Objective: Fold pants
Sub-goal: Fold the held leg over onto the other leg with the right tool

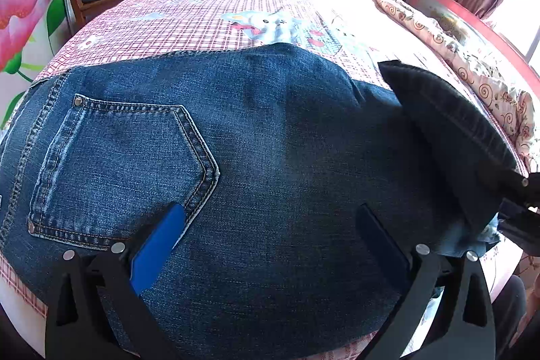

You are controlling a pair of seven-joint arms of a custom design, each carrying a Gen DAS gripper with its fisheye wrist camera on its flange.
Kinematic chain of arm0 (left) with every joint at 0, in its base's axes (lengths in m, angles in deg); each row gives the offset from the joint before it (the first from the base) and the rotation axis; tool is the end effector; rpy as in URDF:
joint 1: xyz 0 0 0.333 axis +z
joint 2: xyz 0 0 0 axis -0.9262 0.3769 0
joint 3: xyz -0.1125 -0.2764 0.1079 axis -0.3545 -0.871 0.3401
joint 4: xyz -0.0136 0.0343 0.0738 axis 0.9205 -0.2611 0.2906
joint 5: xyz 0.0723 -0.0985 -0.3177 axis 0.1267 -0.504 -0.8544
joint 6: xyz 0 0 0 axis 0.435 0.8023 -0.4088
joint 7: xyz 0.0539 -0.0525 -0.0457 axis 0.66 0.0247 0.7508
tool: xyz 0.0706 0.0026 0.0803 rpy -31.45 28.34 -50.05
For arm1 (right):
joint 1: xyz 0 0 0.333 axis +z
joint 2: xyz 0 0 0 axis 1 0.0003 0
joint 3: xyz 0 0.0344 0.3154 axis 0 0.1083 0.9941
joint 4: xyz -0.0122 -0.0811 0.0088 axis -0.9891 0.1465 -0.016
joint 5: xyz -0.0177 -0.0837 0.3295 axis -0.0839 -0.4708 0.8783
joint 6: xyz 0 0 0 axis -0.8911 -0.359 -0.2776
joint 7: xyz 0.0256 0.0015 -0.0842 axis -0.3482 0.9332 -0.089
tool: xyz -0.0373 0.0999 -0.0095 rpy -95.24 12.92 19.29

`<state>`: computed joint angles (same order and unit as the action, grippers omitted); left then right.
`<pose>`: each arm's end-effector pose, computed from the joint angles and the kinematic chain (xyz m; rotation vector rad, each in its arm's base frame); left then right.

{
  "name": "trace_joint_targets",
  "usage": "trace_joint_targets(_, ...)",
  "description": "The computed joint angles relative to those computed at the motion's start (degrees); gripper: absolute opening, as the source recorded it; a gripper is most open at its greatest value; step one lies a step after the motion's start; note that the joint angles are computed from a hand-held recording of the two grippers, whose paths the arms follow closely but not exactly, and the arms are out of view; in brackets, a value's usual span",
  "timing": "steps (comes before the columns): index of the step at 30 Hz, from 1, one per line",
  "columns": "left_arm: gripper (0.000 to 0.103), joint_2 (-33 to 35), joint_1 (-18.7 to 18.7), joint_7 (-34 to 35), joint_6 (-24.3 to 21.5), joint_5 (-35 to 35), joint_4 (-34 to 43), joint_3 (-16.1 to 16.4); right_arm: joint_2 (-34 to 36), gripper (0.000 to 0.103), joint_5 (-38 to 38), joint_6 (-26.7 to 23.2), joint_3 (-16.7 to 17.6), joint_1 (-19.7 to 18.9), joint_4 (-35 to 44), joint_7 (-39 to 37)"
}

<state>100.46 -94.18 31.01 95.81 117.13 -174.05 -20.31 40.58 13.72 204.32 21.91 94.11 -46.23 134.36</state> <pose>0.5992 -0.3356 0.4200 -2.1154 1.6708 -0.7434 0.6869 0.1681 0.4346 -1.5728 1.6456 0.2681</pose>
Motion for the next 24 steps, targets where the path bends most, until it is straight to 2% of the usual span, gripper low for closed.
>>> trace_joint_targets(2,0.101,-0.16,0.11,-0.20,1.12,0.14,-0.59,0.08,-0.06,0.016,-1.16,0.53,-0.38,0.80,-0.05,0.29)
trace_joint_targets(6,0.101,0.70,-0.52,0.51,-0.88,0.56,1.09,0.32,0.41,0.016,-6.43,1.77,-1.90,3.20,0.55,1.65)
trace_joint_targets(8,0.101,0.59,-0.40,0.12,-0.47,0.54,0.89,0.32,0.61,0.016,-10.82,2.47,-3.57,4.95,0.43,3.61)
trace_joint_targets(10,0.101,-0.27,0.56,-0.60,2.28,-0.29,-0.85,-0.04,1.22,0.016,-14.72,3.10,-4.12,6.18,0.71,4.24)
trace_joint_targets(15,0.101,-3.26,4.73,-2.62,14.86,-7.03,-8.44,-1.60,1.75,0.016,-23.68,5.00,-5.60,8.21,-0.12,4.73)
trace_joint_targets(16,0.101,-3.49,5.16,-2.30,16.07,-8.58,-9.10,-1.79,1.71,0.016,-26.16,5.65,-6.33,9.15,-0.32,4.77)
trace_joint_targets(18,0.101,-3.22,4.76,-0.85,15.21,-10.19,-8.59,-1.54,1.79,0.016,-29.73,6.40,-7.22,10.41,-0.13,5.82)
trace_joint_targets(21,0.101,-1.98,2.28,-0.09,11.63,-9.27,-6.05,0.45,2.80,0.017,-39.38,4.46,-11.25,14.41,1.40,8.45)
trace_joint_targets(22,0.101,-1.61,1.46,-0.29,10.73,-8.48,-5.42,1.13,2.50,0.020,-41.91,6.22,-11.66,15.09,0.05,7.98)
trace_joint_targets(23,0.101,-1.28,0.89,-0.43,9.96,-7.77,-4.82,1.59,1.87,0.028,-43.97,7.63,-11.62,15.46,-1.48,7.07)
trace_joint_targets(24,0.101,-1.09,0.66,-0.39,9.43,-7.26,-4.44,1.73,1.45,0.035,-44.17,6.89,-10.27,14.67,-1.74,5.61)
